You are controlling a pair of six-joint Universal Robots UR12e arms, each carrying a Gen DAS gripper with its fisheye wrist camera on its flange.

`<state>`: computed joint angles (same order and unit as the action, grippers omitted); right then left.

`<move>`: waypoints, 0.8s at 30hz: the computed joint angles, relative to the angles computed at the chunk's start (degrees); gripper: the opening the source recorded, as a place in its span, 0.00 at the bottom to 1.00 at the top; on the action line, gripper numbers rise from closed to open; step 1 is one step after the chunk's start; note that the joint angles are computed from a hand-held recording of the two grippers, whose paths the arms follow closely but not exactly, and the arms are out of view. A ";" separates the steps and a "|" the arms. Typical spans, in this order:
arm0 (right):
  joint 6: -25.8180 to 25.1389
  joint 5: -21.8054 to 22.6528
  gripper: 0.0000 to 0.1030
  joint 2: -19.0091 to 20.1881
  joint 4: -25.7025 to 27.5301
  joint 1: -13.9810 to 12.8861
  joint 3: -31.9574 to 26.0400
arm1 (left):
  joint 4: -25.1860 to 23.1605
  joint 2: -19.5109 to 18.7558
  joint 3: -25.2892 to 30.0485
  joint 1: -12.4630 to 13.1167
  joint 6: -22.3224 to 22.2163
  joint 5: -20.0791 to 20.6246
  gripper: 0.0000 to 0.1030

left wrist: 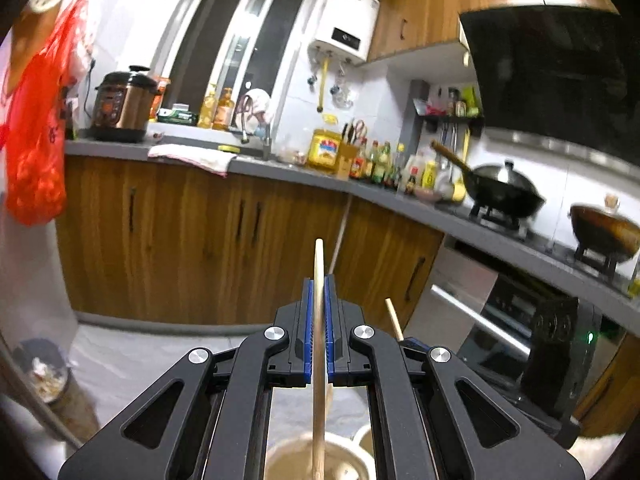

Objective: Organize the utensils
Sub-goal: 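Carry both chopsticks over the ceramic holder and lower them toward its cups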

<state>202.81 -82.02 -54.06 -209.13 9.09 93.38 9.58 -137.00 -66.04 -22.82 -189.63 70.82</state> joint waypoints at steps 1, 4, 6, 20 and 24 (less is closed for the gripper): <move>-0.06 -0.46 0.06 0.18 -0.42 -0.01 -0.16 | 0.10 -0.29 0.41 -0.03 -0.53 0.32 0.06; -0.69 -3.59 0.06 1.01 -1.55 0.40 -1.26 | 2.17 -1.33 1.71 -0.20 -1.66 0.55 0.06; -0.91 -5.34 0.06 1.30 -1.96 0.56 -1.65 | 3.07 -2.07 2.70 -0.59 -0.88 1.45 0.06; -6.13 -9.40 0.06 1.57 -1.13 1.48 -0.53 | 2.64 -2.36 0.04 -0.97 2.37 3.63 0.06; -6.28 -8.41 0.06 -0.29 -0.83 1.26 2.43 | -0.18 0.16 -3.88 -1.31 6.45 5.75 0.06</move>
